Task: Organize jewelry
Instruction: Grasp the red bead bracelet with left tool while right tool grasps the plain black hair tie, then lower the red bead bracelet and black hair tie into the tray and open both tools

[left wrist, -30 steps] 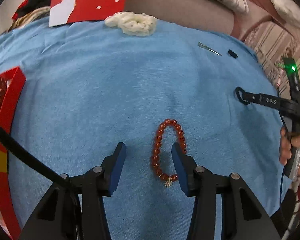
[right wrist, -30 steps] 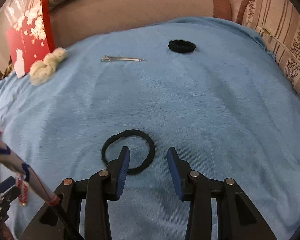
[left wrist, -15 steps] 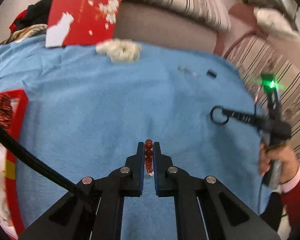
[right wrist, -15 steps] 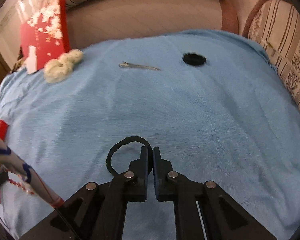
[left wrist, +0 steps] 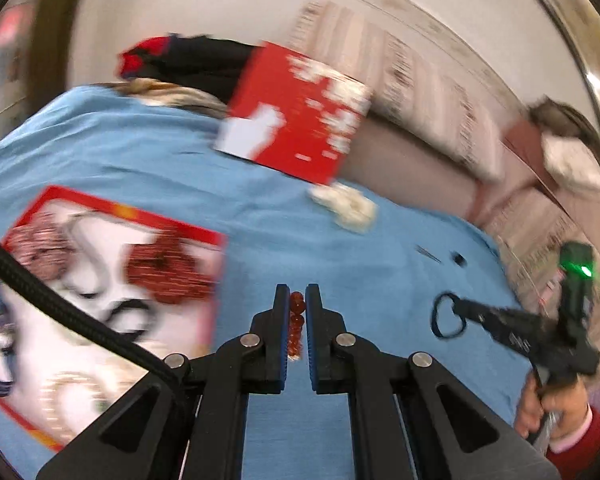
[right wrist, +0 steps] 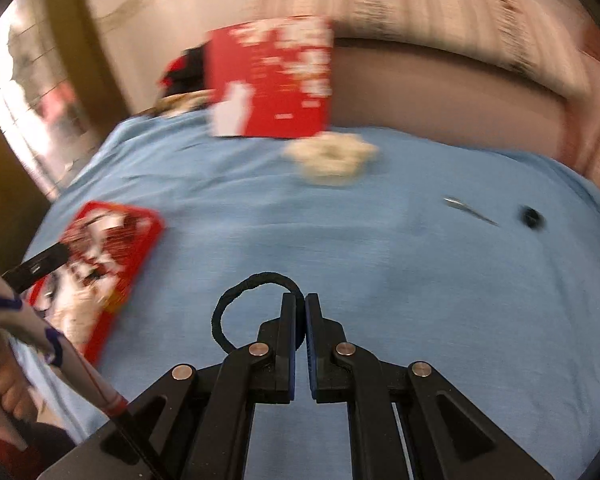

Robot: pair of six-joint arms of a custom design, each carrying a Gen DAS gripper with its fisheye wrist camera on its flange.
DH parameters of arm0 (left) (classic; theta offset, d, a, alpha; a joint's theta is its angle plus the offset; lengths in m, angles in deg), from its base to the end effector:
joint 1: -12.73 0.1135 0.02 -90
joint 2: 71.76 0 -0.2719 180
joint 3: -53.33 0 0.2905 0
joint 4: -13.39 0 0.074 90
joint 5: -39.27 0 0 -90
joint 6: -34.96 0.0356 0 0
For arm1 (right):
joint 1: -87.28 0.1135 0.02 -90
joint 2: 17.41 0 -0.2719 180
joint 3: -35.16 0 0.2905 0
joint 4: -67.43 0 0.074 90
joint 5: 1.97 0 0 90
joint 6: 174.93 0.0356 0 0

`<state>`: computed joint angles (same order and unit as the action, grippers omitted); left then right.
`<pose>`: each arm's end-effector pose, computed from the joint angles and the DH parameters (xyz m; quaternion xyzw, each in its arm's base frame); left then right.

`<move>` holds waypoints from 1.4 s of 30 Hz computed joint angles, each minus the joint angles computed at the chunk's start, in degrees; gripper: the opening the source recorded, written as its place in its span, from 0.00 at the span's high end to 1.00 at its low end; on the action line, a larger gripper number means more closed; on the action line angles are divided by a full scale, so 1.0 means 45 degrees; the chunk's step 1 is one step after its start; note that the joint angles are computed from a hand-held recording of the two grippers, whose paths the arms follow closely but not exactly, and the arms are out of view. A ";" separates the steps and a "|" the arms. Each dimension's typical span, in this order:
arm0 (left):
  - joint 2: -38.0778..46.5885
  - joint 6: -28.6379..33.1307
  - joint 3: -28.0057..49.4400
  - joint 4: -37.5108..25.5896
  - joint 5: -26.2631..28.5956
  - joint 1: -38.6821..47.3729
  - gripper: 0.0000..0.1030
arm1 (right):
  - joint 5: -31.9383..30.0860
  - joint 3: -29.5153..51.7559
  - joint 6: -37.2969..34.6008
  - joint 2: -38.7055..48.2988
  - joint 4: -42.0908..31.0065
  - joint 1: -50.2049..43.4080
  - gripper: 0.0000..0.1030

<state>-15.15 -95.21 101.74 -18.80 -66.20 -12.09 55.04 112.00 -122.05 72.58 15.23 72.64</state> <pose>0.2222 -0.0923 0.2289 -0.1761 0.8839 -0.1203 0.4163 0.3398 -0.0687 0.2249 -0.2420 0.9070 0.1602 0.3052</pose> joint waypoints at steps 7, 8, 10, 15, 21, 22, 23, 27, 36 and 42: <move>-0.2940 0.0759 -0.1696 -0.1803 0.2473 0.5892 0.93 | 0.0031 -0.1799 0.1333 -0.2208 -0.0228 0.3952 0.95; -0.2967 0.1016 -0.1822 -0.1864 0.2933 0.6739 0.93 | 0.0149 -0.2073 0.1569 -0.2502 -0.0156 0.4644 0.95; -0.2656 0.1552 -0.1974 -0.1760 0.3709 0.8168 0.93 | 0.0403 -0.2593 0.2133 -0.3002 0.0075 0.6027 0.95; -0.1129 0.2604 -0.2127 -0.1043 0.5479 1.0623 0.93 | 0.1177 -0.3479 0.2940 -0.3335 0.0610 0.8626 0.95; -0.0221 0.2689 -0.1986 -0.0880 0.5779 1.0873 0.93 | 0.2366 -0.4484 0.3467 -0.3089 0.1497 1.0449 0.95; -0.0306 0.2685 -0.1983 -0.0953 0.5741 1.0825 0.93 | 0.2523 -0.4602 0.3484 -0.2991 0.1632 1.0588 0.95; -0.0439 0.2726 -0.1989 -0.1044 0.5702 1.0818 0.93 | 0.2691 -0.4691 0.3513 -0.2871 0.1747 1.0725 0.95; -0.0953 0.2466 -0.2006 -0.1179 0.5052 1.0281 0.92 | 0.3283 -0.4937 0.3548 -0.2744 0.2120 1.1031 0.93; -0.2127 0.1911 -0.2143 -0.1189 0.3607 0.9001 0.68 | 0.2685 -0.4978 0.3073 -0.4099 0.1264 1.0061 0.68; -0.2947 0.1727 -0.2146 -0.1637 0.2291 0.8090 0.67 | 0.3288 -0.4970 0.3185 -0.3893 0.1775 0.9557 0.68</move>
<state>-28.41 -87.44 92.09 -26.16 -55.89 24.32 69.83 89.63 -107.72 55.06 23.22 115.64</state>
